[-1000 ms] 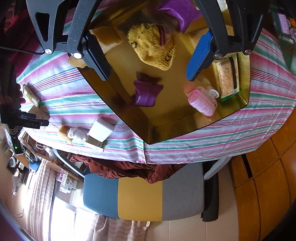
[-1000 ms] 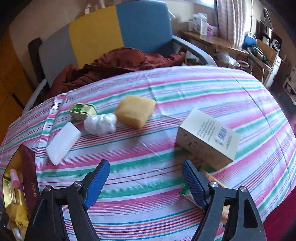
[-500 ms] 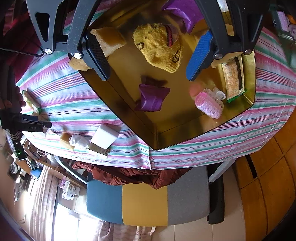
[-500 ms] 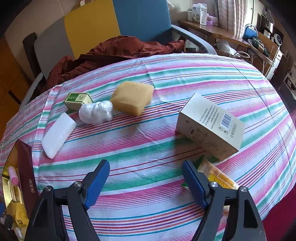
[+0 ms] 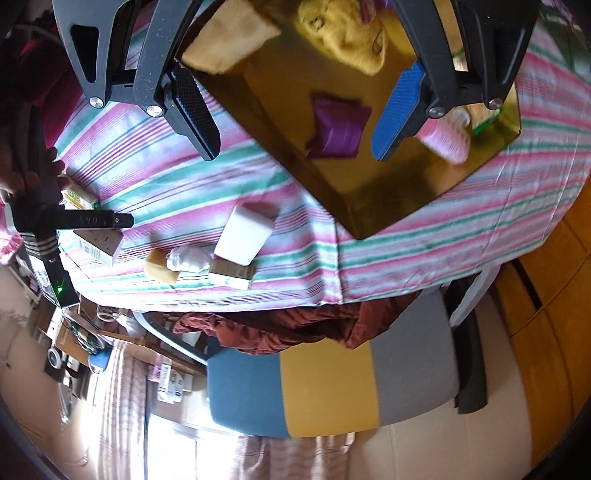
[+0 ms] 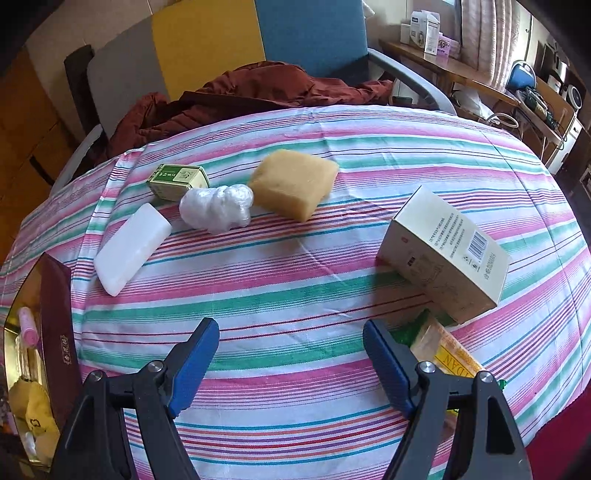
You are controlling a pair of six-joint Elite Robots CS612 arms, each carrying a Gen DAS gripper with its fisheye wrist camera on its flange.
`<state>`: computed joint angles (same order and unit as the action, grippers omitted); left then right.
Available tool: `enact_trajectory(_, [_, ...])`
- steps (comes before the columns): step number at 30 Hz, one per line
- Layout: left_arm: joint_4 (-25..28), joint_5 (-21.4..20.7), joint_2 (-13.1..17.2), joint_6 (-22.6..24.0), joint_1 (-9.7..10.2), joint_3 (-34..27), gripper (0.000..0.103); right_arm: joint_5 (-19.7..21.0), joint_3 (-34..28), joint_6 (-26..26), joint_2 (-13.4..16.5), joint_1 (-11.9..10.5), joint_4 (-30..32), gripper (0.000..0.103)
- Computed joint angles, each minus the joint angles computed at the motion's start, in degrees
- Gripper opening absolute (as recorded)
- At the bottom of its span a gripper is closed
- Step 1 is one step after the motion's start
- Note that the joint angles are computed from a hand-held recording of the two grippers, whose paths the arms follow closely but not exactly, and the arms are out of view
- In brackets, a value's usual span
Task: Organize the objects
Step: 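Move both open tools from the tray back over the item pile, then grasp the white rectangular block with the left tool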
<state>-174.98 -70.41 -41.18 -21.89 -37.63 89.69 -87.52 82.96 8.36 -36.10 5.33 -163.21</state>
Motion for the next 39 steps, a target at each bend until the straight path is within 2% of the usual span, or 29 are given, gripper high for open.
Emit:
enact_trajectory(14, [11.59, -3.82, 6.28, 9.48, 1.01, -13.65, 0.085, 1.56, 0.1, -0.51, -0.09, -0.11, -0.23, 0.082])
enact_trajectory(23, [24.59, -9.3, 12.64, 8.59, 2.84, -25.96, 0.085, 2.48, -0.27, -1.23, 0.02, -0.12, 0.98, 0.082])
enact_trajectory(30, [33.92, -9.29, 18.14, 10.51, 3.31, -35.96, 0.085, 3.82, -0.86, -1.35, 0.3, -0.36, 2.32, 0.082])
enact_trajectory(35, [37.75, -10.5, 20.72, 11.49, 3.59, -40.72, 0.085, 4.55, -1.07, -1.12, 0.4, -0.45, 2.92, 0.082])
enact_trajectory(39, [38.17, -10.83, 21.47, 11.63, 3.71, -42.21, 0.085, 4.56, -1.24, -1.13, 0.46, -0.42, 3.51, 0.082])
